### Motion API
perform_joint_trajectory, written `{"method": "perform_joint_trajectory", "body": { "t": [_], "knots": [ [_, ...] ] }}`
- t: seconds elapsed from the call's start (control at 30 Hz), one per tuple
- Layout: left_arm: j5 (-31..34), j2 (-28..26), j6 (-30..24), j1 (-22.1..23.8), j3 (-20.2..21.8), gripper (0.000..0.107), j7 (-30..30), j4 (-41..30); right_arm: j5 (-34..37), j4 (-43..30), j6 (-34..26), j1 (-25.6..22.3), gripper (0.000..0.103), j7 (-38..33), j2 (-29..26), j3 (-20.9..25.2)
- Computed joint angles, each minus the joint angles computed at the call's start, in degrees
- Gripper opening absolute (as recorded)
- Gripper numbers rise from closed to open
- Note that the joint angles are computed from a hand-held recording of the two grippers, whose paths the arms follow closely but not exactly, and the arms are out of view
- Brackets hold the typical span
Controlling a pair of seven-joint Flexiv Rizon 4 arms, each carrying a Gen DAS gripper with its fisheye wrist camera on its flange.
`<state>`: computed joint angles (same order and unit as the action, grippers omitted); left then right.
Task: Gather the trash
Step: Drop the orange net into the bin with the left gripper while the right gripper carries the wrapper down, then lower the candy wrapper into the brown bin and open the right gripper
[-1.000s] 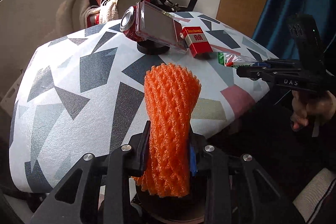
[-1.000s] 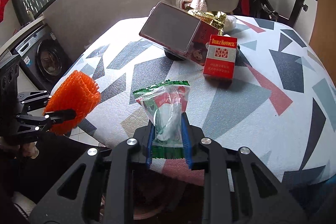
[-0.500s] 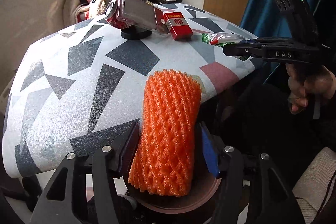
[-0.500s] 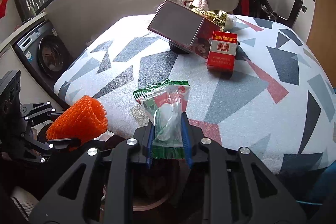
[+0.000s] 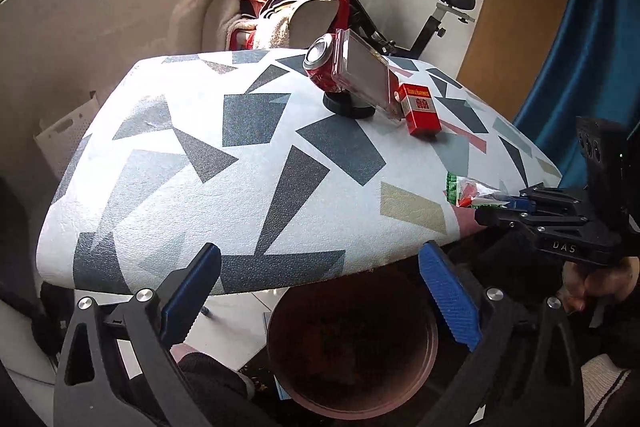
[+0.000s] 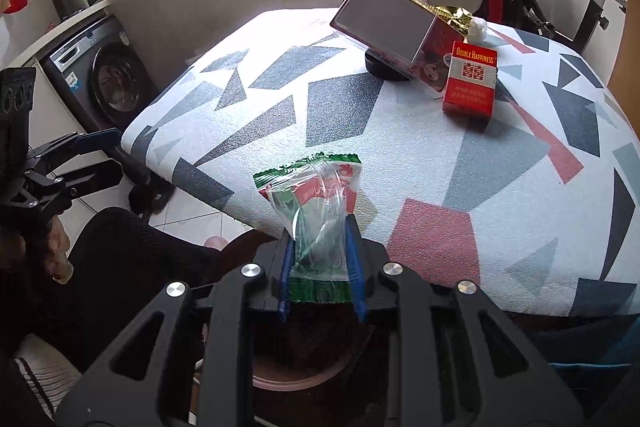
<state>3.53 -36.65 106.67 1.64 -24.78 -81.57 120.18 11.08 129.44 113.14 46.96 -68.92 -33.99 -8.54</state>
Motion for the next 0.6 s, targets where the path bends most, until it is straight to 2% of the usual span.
{"method": "perform_joint_trajectory", "body": {
  "t": [0.2, 0.6],
  "knots": [
    [-0.73, 1.73, 3.49, -0.91, 3.11, 0.097, -3.29, 1.95, -2.06, -1.26, -2.44, 1.22, 0.027, 0.16, -1.48, 0.89],
    [1.16, 1.43, 3.24, 0.84, 2.64, 0.097, -6.95, 2.55, -6.48, -1.90, -4.18, 0.48, 0.028, 1.67, -2.54, 2.60]
  ]
}}
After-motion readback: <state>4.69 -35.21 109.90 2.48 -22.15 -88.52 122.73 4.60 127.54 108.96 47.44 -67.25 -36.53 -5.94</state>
